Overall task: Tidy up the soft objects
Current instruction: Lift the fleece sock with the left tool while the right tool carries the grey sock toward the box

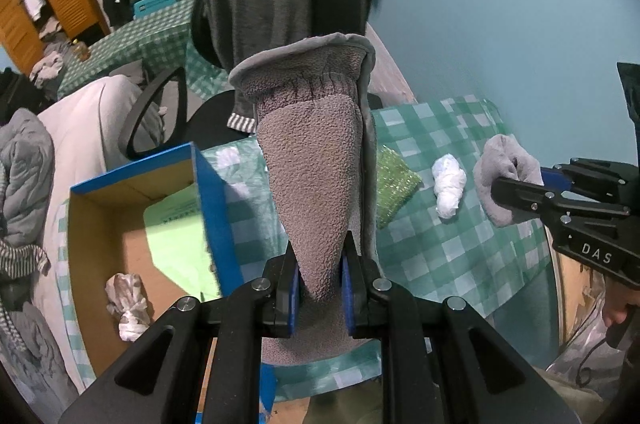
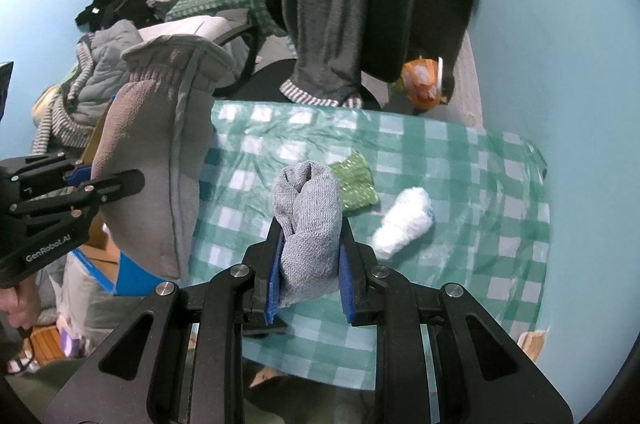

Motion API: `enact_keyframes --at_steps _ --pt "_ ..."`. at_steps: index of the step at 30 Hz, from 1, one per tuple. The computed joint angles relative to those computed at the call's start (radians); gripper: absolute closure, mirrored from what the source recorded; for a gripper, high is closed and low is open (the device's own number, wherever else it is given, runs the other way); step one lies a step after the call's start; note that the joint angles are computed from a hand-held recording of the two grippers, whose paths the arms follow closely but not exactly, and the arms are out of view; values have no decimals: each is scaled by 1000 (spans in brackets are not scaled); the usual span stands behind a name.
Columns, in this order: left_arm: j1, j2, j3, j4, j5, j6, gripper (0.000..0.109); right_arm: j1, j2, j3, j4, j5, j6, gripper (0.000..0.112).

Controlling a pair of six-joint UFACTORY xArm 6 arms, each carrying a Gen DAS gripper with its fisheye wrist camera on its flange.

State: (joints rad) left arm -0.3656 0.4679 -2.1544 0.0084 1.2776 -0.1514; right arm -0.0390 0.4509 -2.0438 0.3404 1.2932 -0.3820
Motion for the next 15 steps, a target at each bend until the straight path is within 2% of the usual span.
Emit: enact_keyframes --at_steps 15 --pt "66 -148 181 51 -55 -74 92 89 109 -182 40 66 -37 90"
